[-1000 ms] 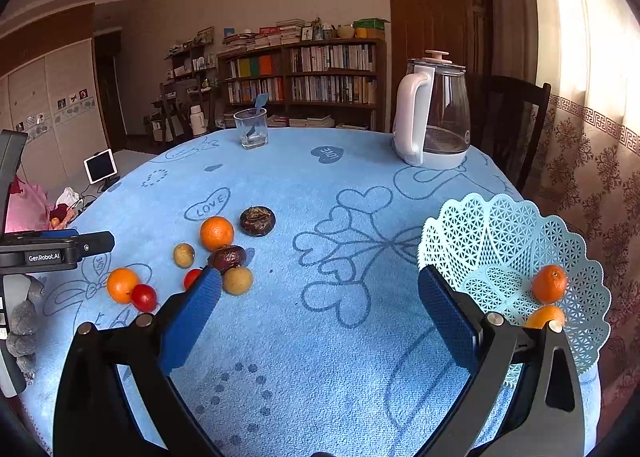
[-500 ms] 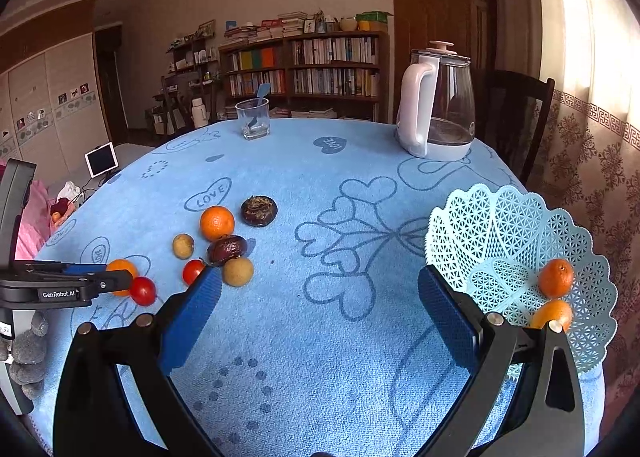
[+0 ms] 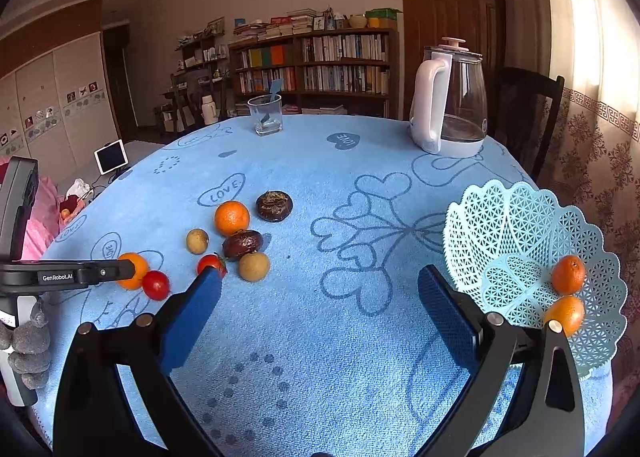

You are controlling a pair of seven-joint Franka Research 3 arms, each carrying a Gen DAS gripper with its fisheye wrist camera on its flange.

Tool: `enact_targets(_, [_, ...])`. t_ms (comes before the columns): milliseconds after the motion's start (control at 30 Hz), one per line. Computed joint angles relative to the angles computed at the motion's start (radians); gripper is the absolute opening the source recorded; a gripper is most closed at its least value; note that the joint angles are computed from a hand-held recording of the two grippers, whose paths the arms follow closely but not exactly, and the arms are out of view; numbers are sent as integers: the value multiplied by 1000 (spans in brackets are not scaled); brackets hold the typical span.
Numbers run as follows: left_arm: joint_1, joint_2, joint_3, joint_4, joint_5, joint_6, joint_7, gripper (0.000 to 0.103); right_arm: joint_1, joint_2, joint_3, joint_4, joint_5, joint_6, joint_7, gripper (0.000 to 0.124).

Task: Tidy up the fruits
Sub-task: 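Grasp another orange with the left tool, then grasp the red cherry tomato with the right tool while the left tool holds the orange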

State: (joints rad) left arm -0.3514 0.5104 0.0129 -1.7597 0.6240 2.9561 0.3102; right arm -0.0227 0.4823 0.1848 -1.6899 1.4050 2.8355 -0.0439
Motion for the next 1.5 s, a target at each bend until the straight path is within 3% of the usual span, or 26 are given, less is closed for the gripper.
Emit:
enact_targets(233, [-79,-71,117,-53,169,11,-172,31,-8,-11,-15,-9,-96,-123,151,100])
enact_targets(300, [-78,-90,124,-63,226,13,-223,31,-6,-17,-13,-16,-107,-141,164,100])
enact_targets(433, [-56,-107,103,-76,300,5,-291,31,15,-24,-10,-28,-137,-148,165,100])
enact_targets(533, [-14,-99,55,-71,296,-3,-281,31,30,-22,-15,-26,-196,-190,205,99])
enact_targets(600, [-4,-98,46,-73,301,-4,-289,31,43,-20,-15,-25,-241,-216,220,93])
enact_targets(667, [-4,-103,49,-78,320,-2,-310,31,60,-11,-20,-15,-300,-241,253,79])
enact_targets(867, [7,-129,51,-103,391,-8,-378,32,102,35,-19,33,-452,-284,364,63])
enact_targets(1167, [43,-139,23,-120,427,-8,-413,32,166,96,-23,75,-638,-218,495,45])
enact_targets(1333, [53,-137,12,-122,427,-6,-405,32,154,113,-1,79,-679,-184,525,30])
enact_targets(1500, [63,-114,-11,-106,369,-8,-336,32,119,98,30,59,-652,-170,505,30])
